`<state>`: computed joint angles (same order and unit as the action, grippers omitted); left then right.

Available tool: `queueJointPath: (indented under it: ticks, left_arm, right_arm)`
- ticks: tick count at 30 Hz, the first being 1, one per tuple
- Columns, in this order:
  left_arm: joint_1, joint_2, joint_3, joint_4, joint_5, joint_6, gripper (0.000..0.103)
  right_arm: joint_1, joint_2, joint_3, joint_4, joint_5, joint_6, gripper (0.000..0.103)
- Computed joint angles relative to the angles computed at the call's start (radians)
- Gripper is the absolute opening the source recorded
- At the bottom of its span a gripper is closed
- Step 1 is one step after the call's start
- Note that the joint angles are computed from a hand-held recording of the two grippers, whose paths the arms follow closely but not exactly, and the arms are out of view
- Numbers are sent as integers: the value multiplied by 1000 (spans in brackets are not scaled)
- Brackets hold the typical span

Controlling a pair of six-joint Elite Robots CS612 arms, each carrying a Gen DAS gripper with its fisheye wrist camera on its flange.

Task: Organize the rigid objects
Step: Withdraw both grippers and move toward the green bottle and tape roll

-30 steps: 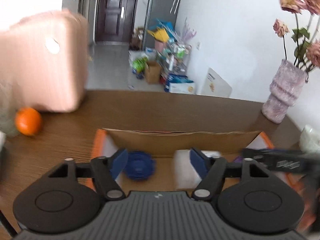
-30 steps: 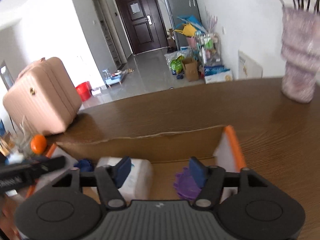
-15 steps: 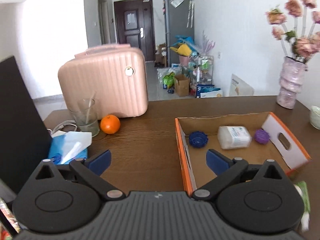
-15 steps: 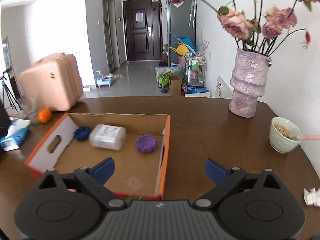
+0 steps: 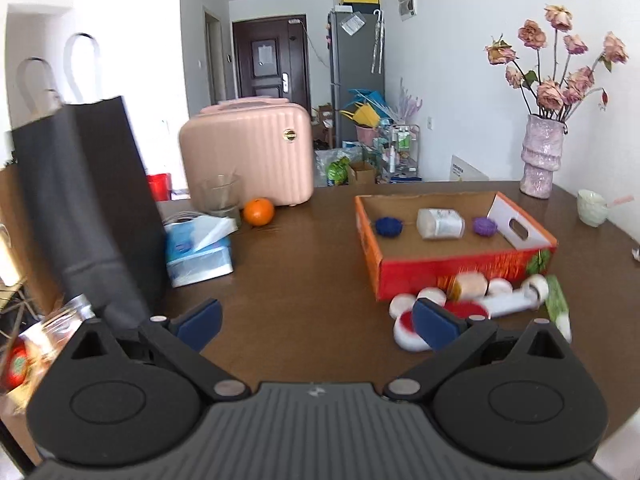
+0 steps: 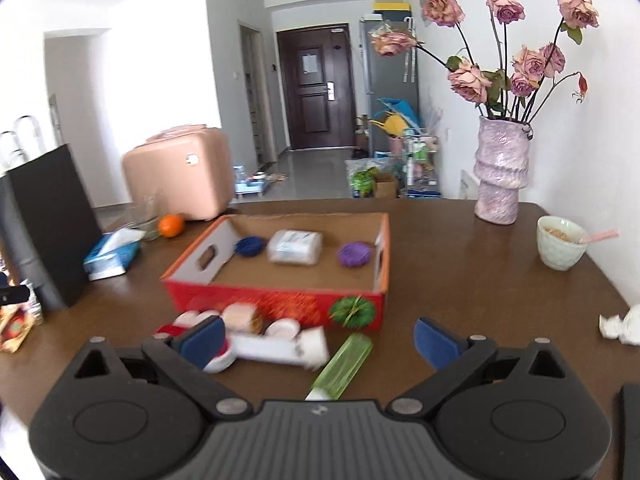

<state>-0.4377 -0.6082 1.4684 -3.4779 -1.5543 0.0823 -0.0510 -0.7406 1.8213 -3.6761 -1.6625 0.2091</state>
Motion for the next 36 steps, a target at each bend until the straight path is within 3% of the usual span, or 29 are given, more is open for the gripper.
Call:
queueJointPath:
  ticks: [2, 6, 10, 14, 17, 26, 32, 36]
  left_arm:
    - [6, -22, 71, -65, 13, 8, 103]
    - [32, -56, 187, -184, -41, 16, 103]
    - [46, -82, 258, -231, -43, 1, 103]
    - [56, -89, 301, -254, -45, 19, 103]
    - [56, -91, 311, -239, -23, 17, 103]
    - [64, -70, 290, -193, -61, -22, 103]
    - [62, -33, 219, -51, -108, -31, 103]
    - [53, -9, 169, 18, -144, 18, 103]
  right_arm:
    - [11, -13, 44, -31, 5, -3, 102]
    - [36, -41, 144, -107, 8, -16, 102]
    - [60, -52, 220, -193, 7, -15, 103]
    - [75, -57, 256, -207, -5, -2, 103]
    - [80, -49, 263, -215, -13, 0, 103]
    - [74, -17, 241, -154, -35, 45, 103]
    - [55, 16, 215, -139, 5, 121, 102]
    - [43, 32, 189, -112, 44, 142, 92]
